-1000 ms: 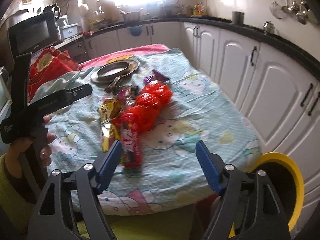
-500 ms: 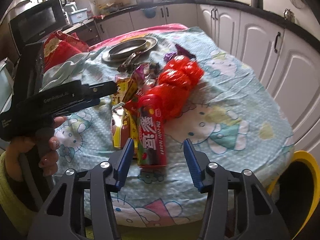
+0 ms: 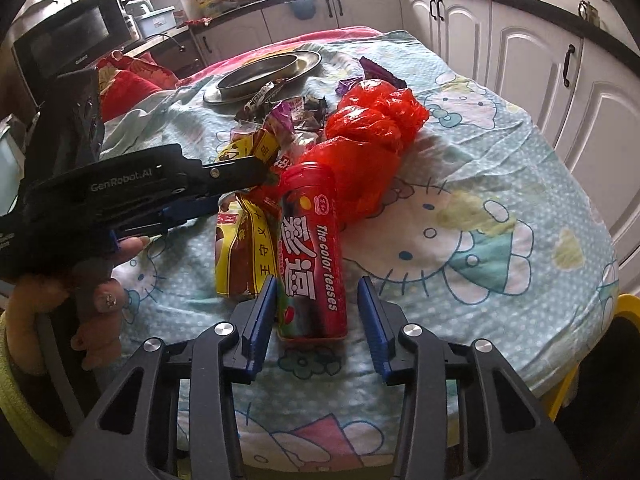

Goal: Collect trash
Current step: 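Grasp the brown snack wrapper with the left tool while the right tool grasps the red tube, then carry the brown wrapper and red tube over the yellow bin with both tools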

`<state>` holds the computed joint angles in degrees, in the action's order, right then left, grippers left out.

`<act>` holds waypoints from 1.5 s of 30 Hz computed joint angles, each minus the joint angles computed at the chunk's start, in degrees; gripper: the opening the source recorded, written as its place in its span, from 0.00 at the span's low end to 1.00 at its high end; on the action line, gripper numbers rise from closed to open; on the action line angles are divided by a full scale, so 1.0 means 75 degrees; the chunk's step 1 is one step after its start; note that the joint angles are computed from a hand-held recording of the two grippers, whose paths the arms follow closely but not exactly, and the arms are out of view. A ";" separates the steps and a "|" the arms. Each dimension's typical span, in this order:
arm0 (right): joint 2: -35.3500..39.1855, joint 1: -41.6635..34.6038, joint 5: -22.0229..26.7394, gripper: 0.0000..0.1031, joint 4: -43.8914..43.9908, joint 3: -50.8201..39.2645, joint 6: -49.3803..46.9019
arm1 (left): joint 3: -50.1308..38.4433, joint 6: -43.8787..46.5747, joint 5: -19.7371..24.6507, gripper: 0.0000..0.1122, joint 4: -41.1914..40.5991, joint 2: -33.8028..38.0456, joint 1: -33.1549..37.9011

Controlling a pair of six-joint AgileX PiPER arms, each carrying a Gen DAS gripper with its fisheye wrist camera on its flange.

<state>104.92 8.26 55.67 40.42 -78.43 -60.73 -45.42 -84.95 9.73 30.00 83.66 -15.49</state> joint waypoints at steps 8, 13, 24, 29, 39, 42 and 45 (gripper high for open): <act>-0.0048 0.0101 -0.0264 0.38 -0.0045 0.0154 -0.0016 | -0.0130 0.0091 0.0312 0.33 0.0088 0.0041 -0.0110; -0.0066 0.0117 -0.0353 0.33 -0.0021 0.0211 -0.0100 | -0.0135 0.0378 0.0347 0.31 -0.0056 -0.0002 -0.0127; -0.0369 -0.0056 -0.0233 0.28 0.0133 0.0448 -0.0535 | 0.0048 -0.1134 0.0681 0.29 0.1505 -0.0319 -0.0479; -0.0523 -0.0195 -0.0101 0.28 0.0256 0.0516 -0.0726 | 0.0027 -0.1619 0.1002 0.29 0.2016 -0.0512 -0.0662; -0.0858 -0.0490 0.0109 0.28 0.0581 0.0583 -0.1107 | -0.0197 -0.2143 0.1754 0.29 0.2694 -0.0885 -0.1106; -0.0901 -0.0551 0.0114 0.28 0.0669 0.0544 -0.1123 | -0.0310 -0.2179 0.1943 0.29 0.2766 -0.0932 -0.1250; -0.0925 -0.0640 0.0149 0.28 0.0744 0.0444 -0.1162 | -0.0436 -0.2254 0.2162 0.29 0.2905 -0.0981 -0.1444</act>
<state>97.98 3.46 56.79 46.01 -75.10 -69.44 -48.69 -101.86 25.94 51.79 76.30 -26.32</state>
